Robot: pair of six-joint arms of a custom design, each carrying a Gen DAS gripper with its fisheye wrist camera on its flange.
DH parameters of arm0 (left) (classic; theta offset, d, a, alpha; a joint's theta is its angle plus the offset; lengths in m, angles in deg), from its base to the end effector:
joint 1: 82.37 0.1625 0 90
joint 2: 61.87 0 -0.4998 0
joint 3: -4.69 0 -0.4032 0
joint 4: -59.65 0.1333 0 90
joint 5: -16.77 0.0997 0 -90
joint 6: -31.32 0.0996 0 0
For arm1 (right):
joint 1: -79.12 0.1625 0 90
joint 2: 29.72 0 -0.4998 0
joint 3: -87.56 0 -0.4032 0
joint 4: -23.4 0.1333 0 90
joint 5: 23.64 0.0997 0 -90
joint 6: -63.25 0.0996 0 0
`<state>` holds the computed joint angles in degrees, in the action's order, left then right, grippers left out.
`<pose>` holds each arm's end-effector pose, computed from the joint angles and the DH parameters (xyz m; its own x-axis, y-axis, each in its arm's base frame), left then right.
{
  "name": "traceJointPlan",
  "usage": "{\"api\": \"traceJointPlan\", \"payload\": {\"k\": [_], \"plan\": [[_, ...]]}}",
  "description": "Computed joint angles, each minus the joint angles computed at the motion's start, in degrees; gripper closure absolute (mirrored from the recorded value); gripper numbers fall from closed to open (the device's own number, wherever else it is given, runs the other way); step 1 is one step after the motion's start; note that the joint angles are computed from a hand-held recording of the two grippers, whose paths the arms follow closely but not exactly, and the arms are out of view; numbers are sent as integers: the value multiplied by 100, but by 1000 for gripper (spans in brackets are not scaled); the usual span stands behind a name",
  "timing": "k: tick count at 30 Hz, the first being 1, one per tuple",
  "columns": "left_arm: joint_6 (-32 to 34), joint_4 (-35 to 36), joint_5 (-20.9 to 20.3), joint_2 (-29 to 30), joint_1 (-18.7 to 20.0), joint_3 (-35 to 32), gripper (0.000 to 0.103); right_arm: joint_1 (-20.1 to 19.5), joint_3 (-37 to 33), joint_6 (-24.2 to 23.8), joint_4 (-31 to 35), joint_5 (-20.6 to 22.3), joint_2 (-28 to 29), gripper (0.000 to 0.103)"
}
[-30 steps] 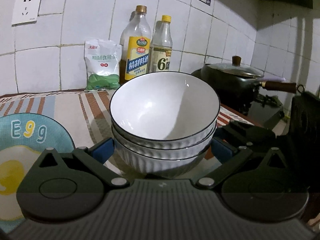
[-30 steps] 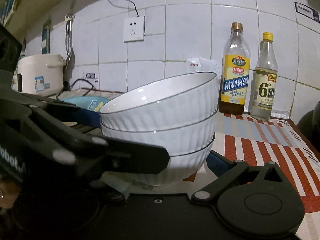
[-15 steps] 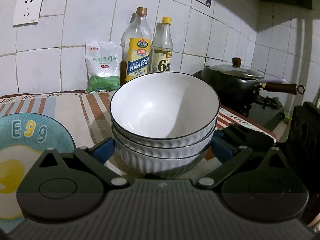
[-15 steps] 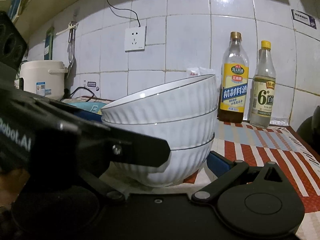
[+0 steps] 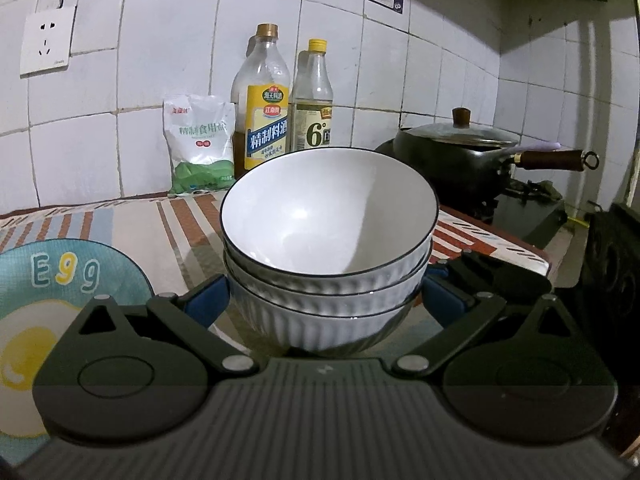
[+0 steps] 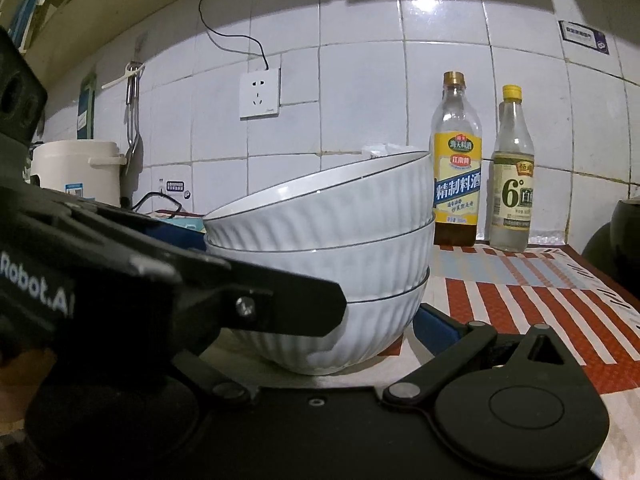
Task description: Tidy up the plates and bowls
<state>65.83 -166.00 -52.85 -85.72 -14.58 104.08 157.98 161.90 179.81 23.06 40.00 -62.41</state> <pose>-0.1047 -0.7009 0.0141 -0.7025 0.3230 -0.6342 0.7116 0.3378 -0.6161 0.0345 -0.7438 0.0307 -0.5360 -0.6483 0.5408 -0.7870 0.1518 -0.5980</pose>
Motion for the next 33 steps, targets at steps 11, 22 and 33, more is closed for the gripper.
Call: {"api": "traceJointPlan", "payload": {"k": [11,22,33], "plan": [[212,-280,20,-85,-58,245,0,24,318,-207,-301,-139,-125,0],[105,-704,142,-564,-223,861,0,379,678,-368,-372,-45,-370,0],[175,-1255,496,-1108,-297,1528,0,780,727,-192,-211,-57,-238,0]]}}
